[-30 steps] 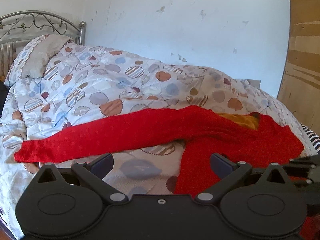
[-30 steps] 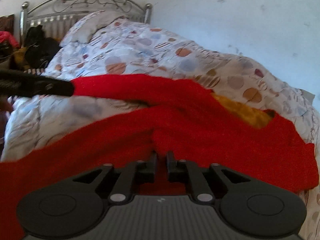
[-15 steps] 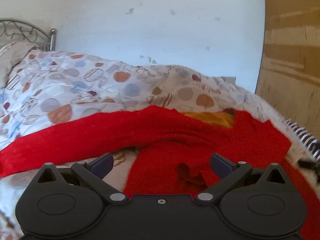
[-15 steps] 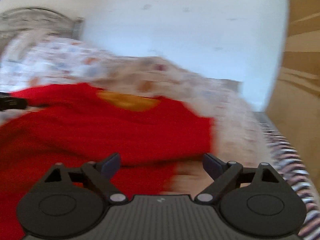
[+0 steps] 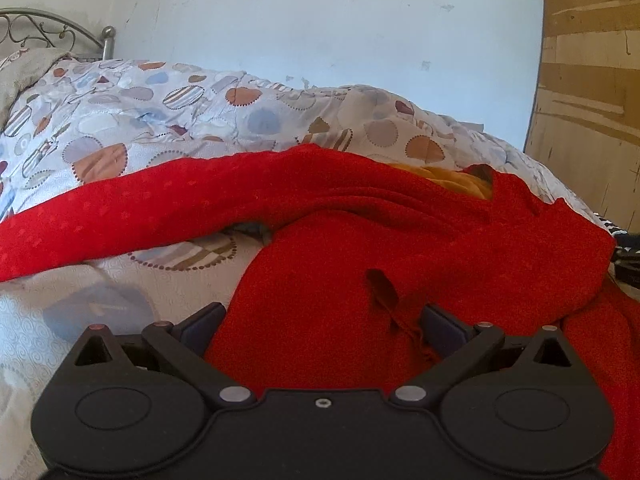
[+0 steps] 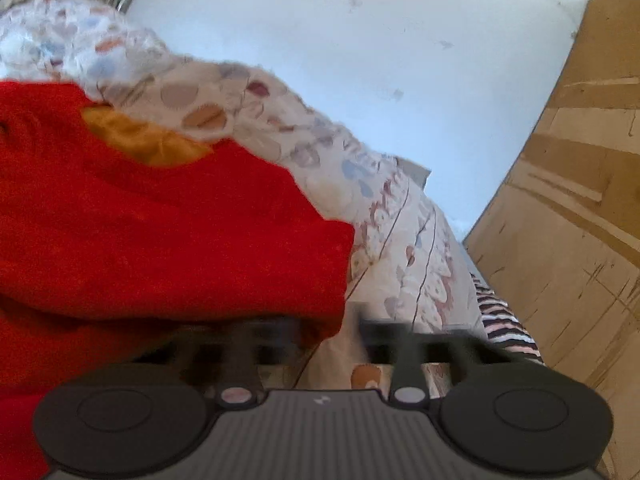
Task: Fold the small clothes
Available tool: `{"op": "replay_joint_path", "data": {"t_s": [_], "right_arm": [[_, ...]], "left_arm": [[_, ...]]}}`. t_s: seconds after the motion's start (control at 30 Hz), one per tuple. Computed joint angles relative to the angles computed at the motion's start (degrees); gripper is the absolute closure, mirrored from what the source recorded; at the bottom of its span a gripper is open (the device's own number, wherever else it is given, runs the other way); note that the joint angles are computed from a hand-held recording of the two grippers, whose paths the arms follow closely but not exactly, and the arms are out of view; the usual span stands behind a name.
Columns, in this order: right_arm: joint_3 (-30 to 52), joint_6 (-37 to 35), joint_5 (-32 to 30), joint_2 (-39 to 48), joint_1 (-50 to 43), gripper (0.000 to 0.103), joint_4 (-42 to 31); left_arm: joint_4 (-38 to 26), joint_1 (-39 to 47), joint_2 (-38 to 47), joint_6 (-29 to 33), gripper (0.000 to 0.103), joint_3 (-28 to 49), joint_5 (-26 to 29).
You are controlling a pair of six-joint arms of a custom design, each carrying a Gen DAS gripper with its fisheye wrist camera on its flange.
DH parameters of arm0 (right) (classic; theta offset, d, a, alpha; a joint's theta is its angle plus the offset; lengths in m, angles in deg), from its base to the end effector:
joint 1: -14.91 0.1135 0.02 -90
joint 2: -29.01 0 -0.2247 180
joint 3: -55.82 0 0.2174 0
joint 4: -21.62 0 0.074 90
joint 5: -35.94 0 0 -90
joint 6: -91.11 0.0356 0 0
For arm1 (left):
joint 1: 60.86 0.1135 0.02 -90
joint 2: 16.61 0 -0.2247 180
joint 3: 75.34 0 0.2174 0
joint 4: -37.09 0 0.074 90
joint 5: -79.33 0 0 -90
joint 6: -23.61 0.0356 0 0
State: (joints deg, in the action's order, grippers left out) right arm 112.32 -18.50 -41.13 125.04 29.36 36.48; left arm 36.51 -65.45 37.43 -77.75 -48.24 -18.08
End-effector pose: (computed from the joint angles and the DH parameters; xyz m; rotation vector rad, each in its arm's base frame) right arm 0.3022 0.0697 0.1532 -0.4458 1.9506 -0.2835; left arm 0.1786 -0.0097 0.1464 -0.2010 2.0371 -0.0410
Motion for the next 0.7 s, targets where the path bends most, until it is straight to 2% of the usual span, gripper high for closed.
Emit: {"op": "replay_joint_path", "data": {"t_s": [0.13,0.23,0.37,0.47,0.53,0.6,0.67,0.7], "right_arm": [[-4.8,9.1,-2.8,-6.9,-2.4,0.093,-0.9],[-2.0,11.5,-4.6,-5.1,-4.3,0.093,-7.7],[-1.6,13.8,-7.5,-4.1,-5.9,0.093,-8.4],[-2.4,15.3,-8.4,-7.4,-6.9,0.086,-11.9],[-4.1,16.7,-8.2,-11.1,-7.7,0.055,-13.9],[-6.3,17.4,-8.4,-15.8,-8.3,0.040,-15.1],[-8.2,17.4,-5.4,-19.0,-7.5,0.025,-13.6],[-9.2,17.2,-3.5,-19.7,-6.6,0.012,-11.2]], "left_arm": [[1.1,0.4,-0.6,0.1,0.000,-1.0,1.0],[1.7,0.1,-1.0,0.3,0.000,-1.7,0.9],[1.7,0.1,-1.0,0.6,0.000,-1.7,0.9],[1.7,0.3,-1.3,0.5,0.000,-2.0,1.2],[1.7,0.3,-1.3,0.4,0.000,-2.0,1.3],[1.8,0.3,-1.2,0.4,0.000,-2.0,1.3],[2.0,0.4,-1.1,0.4,0.000,-2.0,1.5],[2.1,0.5,-1.1,0.4,0.000,-2.1,1.6]]}}
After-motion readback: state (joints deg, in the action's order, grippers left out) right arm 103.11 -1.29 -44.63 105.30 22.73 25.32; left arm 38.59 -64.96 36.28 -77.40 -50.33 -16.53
